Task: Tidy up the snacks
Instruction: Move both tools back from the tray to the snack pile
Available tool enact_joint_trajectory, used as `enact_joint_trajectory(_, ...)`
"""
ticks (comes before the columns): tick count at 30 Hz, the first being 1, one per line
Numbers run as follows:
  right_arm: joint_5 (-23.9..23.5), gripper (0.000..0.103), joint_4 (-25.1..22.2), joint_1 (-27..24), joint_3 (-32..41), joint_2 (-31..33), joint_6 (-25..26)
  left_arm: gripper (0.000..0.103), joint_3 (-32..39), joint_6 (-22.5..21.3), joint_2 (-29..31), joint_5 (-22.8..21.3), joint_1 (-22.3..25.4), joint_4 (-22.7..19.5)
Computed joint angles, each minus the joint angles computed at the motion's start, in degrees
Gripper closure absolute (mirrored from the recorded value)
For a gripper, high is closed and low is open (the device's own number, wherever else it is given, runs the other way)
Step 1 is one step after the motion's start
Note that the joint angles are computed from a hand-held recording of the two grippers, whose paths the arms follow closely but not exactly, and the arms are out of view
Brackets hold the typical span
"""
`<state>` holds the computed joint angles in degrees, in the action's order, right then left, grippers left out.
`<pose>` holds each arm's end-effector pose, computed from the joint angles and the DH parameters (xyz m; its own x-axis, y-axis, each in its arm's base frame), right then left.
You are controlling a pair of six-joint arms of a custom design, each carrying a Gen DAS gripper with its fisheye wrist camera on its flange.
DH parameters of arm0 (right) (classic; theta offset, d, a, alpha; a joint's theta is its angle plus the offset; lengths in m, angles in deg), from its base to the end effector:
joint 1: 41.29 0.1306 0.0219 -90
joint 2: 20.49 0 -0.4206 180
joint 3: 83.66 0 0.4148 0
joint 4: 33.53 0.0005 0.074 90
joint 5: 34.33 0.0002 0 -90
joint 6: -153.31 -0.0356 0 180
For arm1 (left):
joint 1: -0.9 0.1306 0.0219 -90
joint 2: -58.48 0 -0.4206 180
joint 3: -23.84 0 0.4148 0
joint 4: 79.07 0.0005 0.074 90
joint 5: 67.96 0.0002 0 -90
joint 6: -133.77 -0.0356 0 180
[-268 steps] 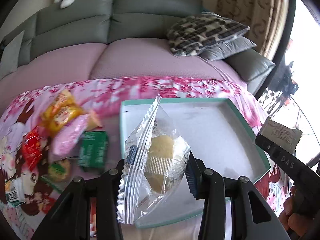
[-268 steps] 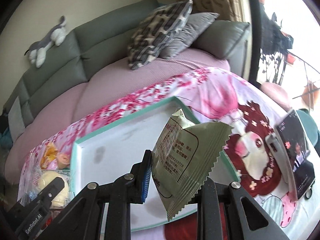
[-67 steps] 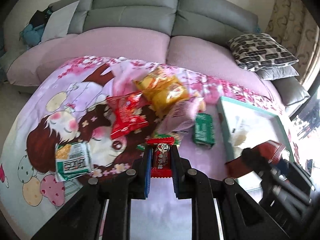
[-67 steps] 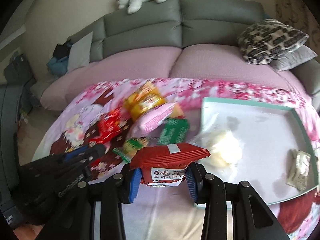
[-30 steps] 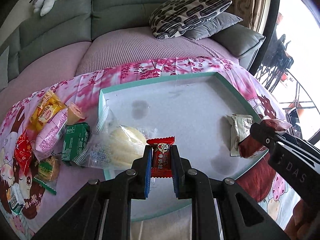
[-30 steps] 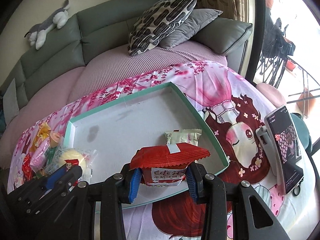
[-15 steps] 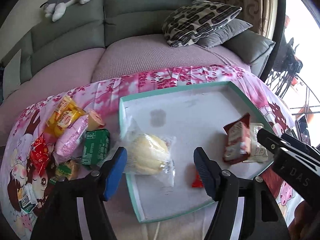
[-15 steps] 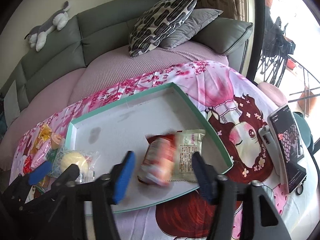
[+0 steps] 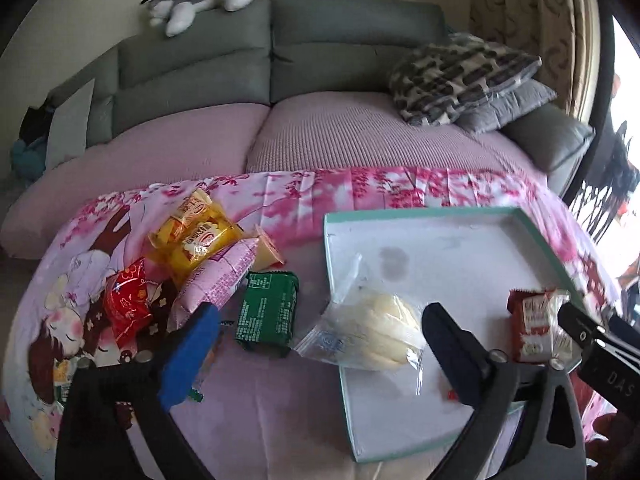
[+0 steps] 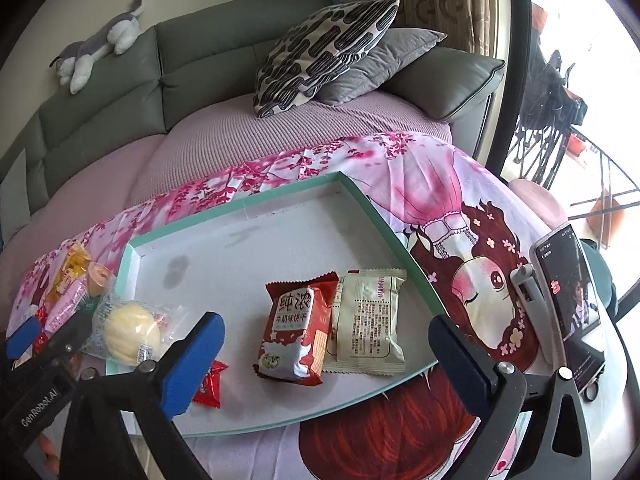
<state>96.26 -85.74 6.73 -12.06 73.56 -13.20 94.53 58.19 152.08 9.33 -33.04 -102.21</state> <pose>0.3263 0.3272 0.2943 -0.5875 0.4511 -0.6719 0.5224 0.8455 0.1109 0.4236 -0.2763 0.3105 -0.6826 0.1665 -0.7116 0.2561 0.9665 -0.0194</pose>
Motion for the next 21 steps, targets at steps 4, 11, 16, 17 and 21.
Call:
enact_joint_trajectory(4,1.0,0.000,3.0,0.1,-0.7,-0.2,1.4,0.001,-1.0,1.5,-0.6,-0.4,0.9,1.9)
enact_joint_trajectory(11,1.5,0.000,9.1,0.2,-1.5,-0.4,4.9,0.000,-3.0,2.3,-1.9,-1.1,2.3,5.4)
enact_joint_trajectory(16,0.5,0.000,12.9,0.3,-1.6,0.1,8.0,0.000,-4.7,3.7,-3.0,-2.6,3.5,8.0)
enact_joint_trajectory(17,0.2,0.000,13.7,0.3,-1.6,0.1,8.5,0.000,-4.9,4.1,-3.2,-2.4,3.9,8.0)
enact_joint_trajectory(21,0.2,0.000,14.6,0.6,-0.7,0.8,9.8,0.000,-5.8,5.2,-4.1,-1.2,5.4,8.0)
